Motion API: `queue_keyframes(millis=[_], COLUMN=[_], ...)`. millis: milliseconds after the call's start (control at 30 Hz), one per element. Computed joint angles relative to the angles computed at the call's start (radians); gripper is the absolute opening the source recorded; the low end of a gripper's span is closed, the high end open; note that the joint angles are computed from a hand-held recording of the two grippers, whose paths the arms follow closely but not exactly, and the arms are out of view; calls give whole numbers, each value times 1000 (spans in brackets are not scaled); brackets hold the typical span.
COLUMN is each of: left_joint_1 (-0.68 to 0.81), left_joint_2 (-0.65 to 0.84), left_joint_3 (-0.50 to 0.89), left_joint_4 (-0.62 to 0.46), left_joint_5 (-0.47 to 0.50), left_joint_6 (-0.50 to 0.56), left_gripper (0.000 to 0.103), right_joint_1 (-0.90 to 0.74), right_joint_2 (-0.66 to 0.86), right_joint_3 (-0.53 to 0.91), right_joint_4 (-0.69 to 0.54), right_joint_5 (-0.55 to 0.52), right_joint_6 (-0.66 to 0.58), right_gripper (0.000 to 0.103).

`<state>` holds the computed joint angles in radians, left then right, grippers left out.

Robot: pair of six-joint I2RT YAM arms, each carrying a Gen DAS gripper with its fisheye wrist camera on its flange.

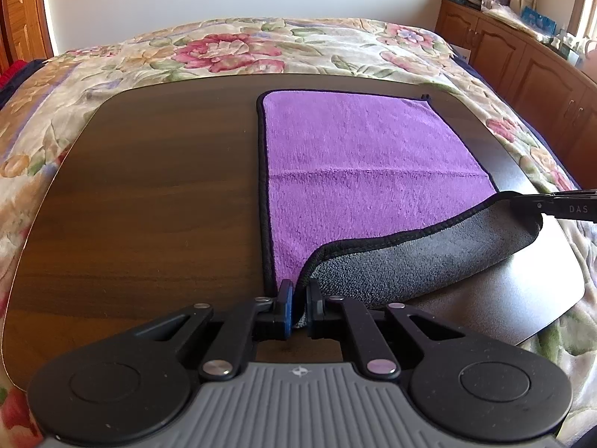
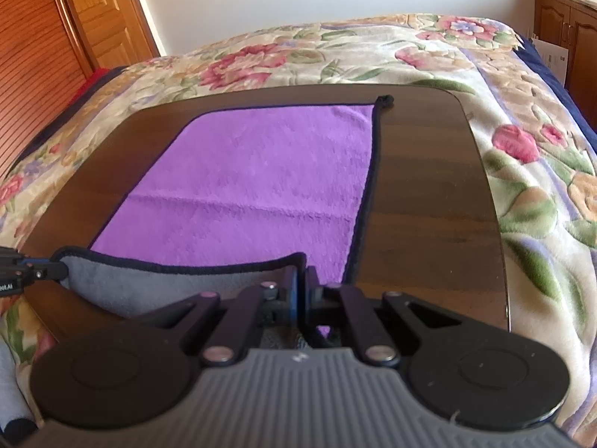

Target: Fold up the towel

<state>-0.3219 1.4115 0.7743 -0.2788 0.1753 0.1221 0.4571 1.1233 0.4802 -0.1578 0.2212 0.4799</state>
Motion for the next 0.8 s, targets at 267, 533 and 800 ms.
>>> queue_keyframes(millis=[267,533,800], left_joint_1=[-6,-10,-5], left_joint_2=[12,25,38], left_joint_3=[20,42,67], left_joint_4=[0,8,6], left_joint_5=[-1,0,5], left_joint_6=[1,-5,-15], left_gripper=[6,6,6], right_joint_1=[11,7,-24], right_joint_2=[-17,-20,-14], right_joint_3=[-1,-1,-6], right_joint_4=[23,54,94], right_joint_5=[15,26,12], right_joint_6=[-17,-38,-61], right_gripper=[4,4,4])
